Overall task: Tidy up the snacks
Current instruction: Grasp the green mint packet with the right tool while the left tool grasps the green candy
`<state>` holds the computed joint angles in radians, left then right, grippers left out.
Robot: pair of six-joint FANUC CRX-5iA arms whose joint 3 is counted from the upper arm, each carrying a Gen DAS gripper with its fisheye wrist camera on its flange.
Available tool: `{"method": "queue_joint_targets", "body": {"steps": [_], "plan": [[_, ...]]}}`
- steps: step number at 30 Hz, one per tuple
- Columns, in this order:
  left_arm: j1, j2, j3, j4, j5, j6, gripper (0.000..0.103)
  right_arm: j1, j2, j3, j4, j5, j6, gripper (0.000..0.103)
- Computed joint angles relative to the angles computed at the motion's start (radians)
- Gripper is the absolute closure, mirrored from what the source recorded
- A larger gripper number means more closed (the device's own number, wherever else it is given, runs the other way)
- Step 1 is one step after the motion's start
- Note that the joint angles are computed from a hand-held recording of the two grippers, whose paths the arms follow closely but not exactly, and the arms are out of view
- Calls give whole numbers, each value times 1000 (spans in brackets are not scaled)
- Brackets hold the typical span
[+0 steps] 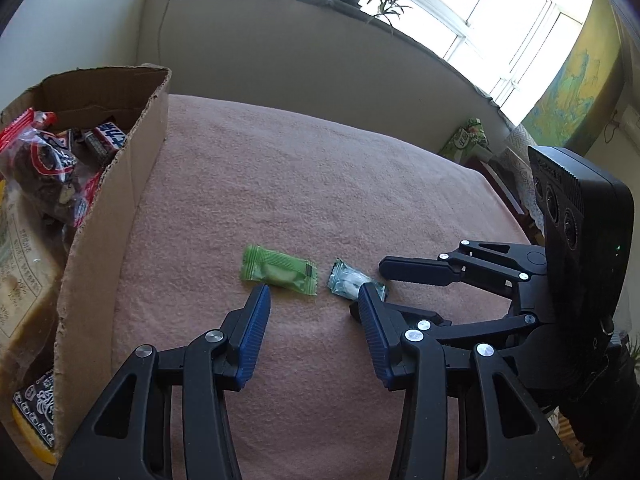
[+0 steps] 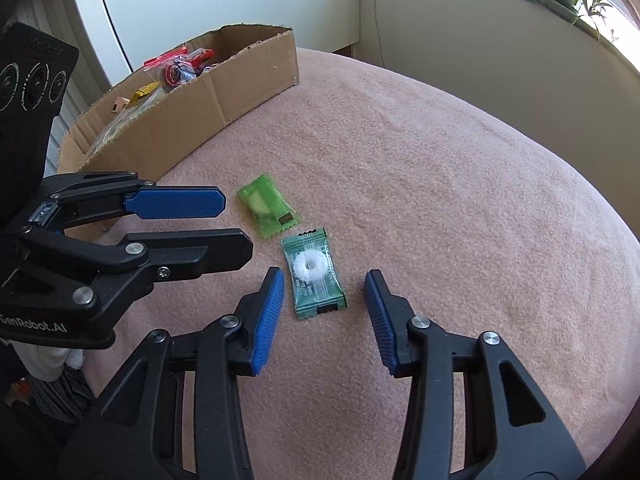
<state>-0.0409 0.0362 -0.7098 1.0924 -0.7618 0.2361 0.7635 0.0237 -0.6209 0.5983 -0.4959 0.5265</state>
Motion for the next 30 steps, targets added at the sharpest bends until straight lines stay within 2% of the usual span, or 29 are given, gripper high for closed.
{"method": "queue_joint_targets", "body": {"steps": [5,10,16,24,27,30], "plan": [[-20,14,18,-28,39,41,60,-7,14,-12,87,8,-40,63],[-55,26,38,-35,71,87,60,-21,7,-21,108,6,-43,78],[-112,61,94,-85,115,136,60,-35,-19,-49,143,-34,-92,78],[-210,47,90,-171,256,93,60,-60,-72,-99,147,-45,-143,78],[-230,48,89,-196,297,84,64,-58,-78,-106,150,-57,-150,78],[-239,63,110,-219,304,109,70,-56,-88,-116,155,-59,-159,78]]}}
